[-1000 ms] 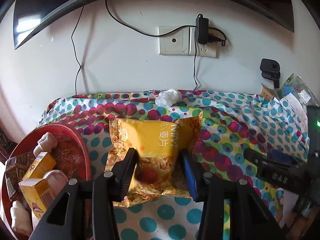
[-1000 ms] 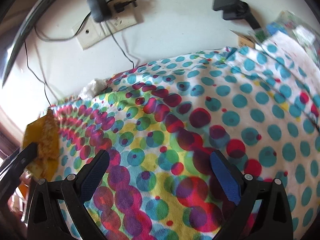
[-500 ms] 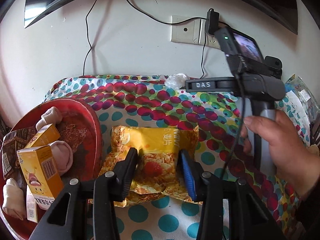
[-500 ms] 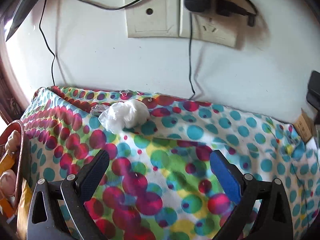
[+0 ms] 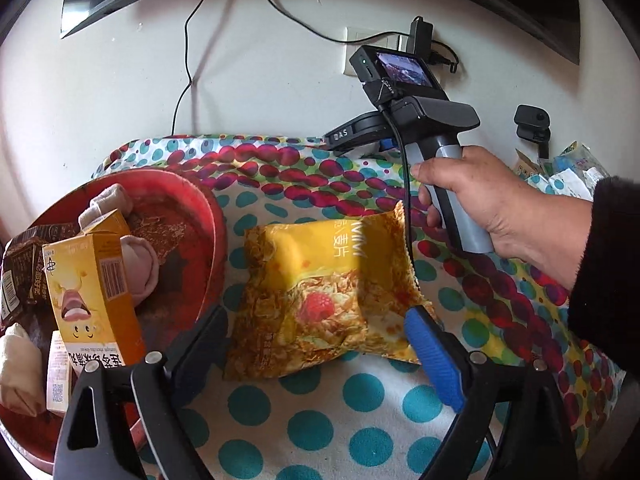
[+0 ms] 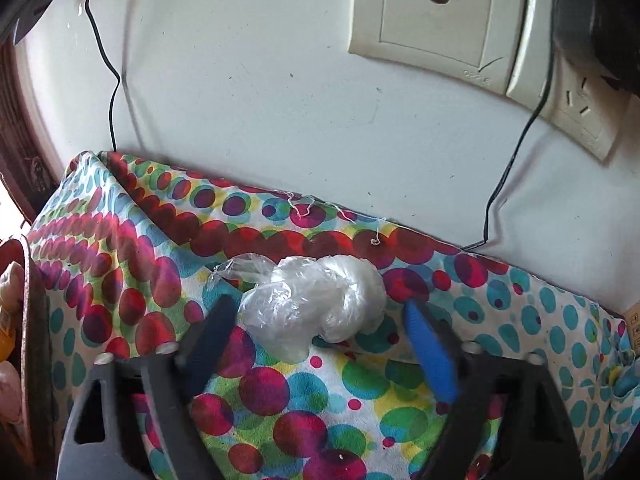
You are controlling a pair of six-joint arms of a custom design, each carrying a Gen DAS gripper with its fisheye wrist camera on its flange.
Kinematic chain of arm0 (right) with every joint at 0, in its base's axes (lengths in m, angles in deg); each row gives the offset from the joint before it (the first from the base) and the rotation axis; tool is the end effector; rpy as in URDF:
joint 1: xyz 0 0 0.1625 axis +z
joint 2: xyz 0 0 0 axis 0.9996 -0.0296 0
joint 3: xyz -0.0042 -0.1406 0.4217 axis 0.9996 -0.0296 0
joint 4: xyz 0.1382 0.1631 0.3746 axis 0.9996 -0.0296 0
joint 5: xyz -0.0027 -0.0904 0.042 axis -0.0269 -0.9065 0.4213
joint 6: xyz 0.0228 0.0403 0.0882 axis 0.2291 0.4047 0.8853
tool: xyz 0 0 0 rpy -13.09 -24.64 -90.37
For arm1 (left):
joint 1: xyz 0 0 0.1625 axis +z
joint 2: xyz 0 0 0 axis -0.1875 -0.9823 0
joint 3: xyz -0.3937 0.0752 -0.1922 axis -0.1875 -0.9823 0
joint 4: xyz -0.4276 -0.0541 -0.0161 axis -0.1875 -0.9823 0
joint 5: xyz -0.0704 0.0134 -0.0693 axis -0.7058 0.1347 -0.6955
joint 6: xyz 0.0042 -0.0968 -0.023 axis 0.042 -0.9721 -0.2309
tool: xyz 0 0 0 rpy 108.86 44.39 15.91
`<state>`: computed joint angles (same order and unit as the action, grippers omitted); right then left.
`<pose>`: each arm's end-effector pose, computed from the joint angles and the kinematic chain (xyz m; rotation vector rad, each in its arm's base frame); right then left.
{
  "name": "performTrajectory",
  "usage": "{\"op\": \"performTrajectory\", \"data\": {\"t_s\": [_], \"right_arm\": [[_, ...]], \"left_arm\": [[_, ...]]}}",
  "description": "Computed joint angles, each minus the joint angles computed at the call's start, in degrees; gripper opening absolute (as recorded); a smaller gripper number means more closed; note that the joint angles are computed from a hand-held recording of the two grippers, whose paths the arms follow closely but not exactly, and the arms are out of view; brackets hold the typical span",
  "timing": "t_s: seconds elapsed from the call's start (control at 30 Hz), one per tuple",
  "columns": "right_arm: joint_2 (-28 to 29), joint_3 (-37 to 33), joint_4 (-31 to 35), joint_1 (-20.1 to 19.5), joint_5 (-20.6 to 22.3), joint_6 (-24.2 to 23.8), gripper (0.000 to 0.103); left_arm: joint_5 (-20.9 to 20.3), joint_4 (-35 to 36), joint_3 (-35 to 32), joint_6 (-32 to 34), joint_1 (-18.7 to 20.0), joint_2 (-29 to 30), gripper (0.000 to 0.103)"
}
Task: Organize objects
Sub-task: 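Lift the gold snack bag with the left gripper while the right gripper grasps the clear plastic bag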
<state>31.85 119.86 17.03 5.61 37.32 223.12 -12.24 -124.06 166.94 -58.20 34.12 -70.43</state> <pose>0.1349 -0.6318 0.0640 0.8729 -2.3132 0.5598 -0.2201 -0.3330 -0.0071 0.3199 2.2363 -0.9908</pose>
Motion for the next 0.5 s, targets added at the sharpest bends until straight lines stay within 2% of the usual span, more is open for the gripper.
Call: {"op": "performTrajectory", "data": {"t_s": [0.1, 0.17, 0.23, 0.33, 0.4, 0.5], "right_arm": [[-0.9, 1.22, -0.69, -0.74, -1.63, -0.11, 0.038], [-3.62, 4.4, -3.74, -1.13, -3.56, -1.12, 0.036], [-6.65, 6.97, -4.95, -1.7, -5.41, -0.54, 0.036], [-12.42, 10.84, -5.02, -3.3, -8.14, 0.26, 0.036], [-17.57, 14.25, -6.47, -5.15, -8.26, -0.44, 0.036], [-24.99, 16.81, -4.32, -9.77, -10.4, 0.59, 0.036]], "left_arm": [[-0.79, 0.02, -1.61, 2.69, 1.4, 0.17, 0.093], [-0.44, 0.46, -2.81, 3.72, 2.0, 0.5, 0.094], [-2.1, 1.17, -4.4, 5.31, 3.63, 0.36, 0.095], [-1.04, 2.24, -6.07, 6.47, 4.8, 0.73, 0.095], [-1.06, 3.32, -7.05, 6.97, 5.51, 0.62, 0.095], [-1.05, 7.2, -8.73, 6.5, 6.36, 0.52, 0.096]]}}
